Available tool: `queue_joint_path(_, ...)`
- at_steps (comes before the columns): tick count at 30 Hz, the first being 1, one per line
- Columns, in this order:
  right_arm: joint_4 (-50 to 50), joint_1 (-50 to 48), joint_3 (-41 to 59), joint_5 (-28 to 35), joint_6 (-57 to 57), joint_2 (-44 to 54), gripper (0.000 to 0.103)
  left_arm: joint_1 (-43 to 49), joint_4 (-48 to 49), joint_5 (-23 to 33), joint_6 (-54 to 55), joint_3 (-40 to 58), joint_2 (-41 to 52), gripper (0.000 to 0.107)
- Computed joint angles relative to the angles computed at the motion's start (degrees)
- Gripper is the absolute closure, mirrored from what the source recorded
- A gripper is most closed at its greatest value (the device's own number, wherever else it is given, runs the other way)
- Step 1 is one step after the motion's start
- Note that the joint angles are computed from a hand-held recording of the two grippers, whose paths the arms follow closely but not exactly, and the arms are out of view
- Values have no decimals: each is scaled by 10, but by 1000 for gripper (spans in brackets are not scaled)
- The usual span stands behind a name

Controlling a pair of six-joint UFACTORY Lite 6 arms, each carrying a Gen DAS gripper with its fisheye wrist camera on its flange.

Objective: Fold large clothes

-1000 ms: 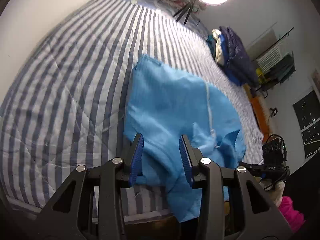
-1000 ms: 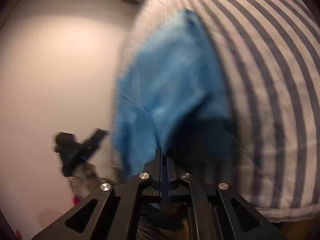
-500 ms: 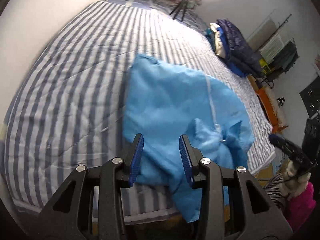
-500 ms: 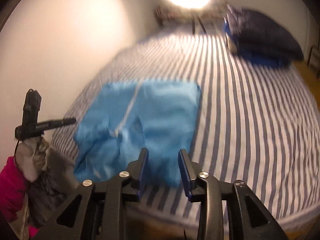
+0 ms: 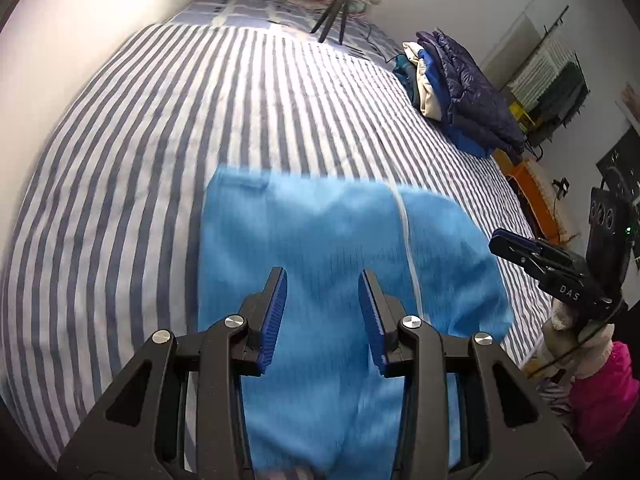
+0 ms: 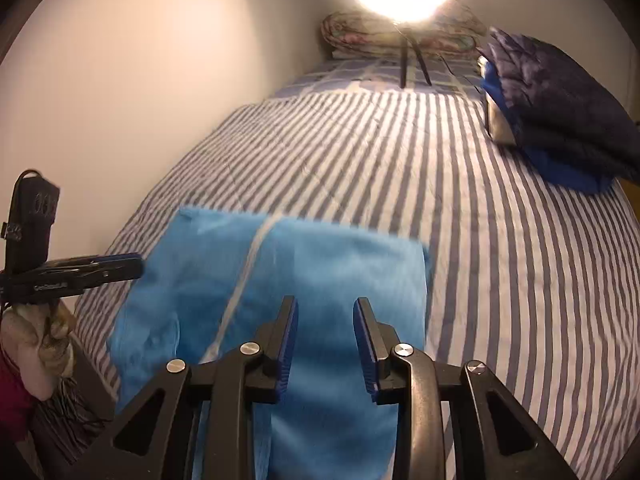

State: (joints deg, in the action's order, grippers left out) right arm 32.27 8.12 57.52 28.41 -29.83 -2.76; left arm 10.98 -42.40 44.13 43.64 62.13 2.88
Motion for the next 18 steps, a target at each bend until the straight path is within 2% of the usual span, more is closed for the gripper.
queue_joint_path(2, 3, -1, 28, -4, -3, 45, 74, -14, 16, -24, -22, 40, 52, 70)
queue_joint_path(6, 10, 5, 23, -23, -26, 102, 75, -29, 63, -75, -38, 60, 125, 70)
queue_joint_path(9, 18, 7, 9, -42, -47, 135, 76, -6, -3, -84, 51, 36, 144, 69)
queue_joint_path(10, 25, 6, 3, -47, -55, 129, 76, -2, -2, -79, 58, 38, 144, 69)
queue_joint_path(12, -9, 0, 21, -12, -24, 126, 75, 2, 27, -65, 32, 47, 138, 69)
queue_joint_path(14, 7, -21, 12, 14, -46, 95, 73, 28, 29, -42, 27, 46, 118, 68)
queue_joint_path(15, 33, -47, -6, 29, -77, 65, 68, 53, 12, -16, 40, 42, 108, 68)
queue_joint_path(16, 58, -68, -17, 41, -103, 49, 59, 80, -5, 14, 52, 42, 103, 62)
queue_joint_path(17, 87, -92, -31, 54, -132, 33, 55, 112, -23, 46, 64, 38, 99, 48)
queue_joint_path(18, 126, -133, -47, 81, -174, 16, 48, 144, -36, 77, 71, 36, 98, 42)
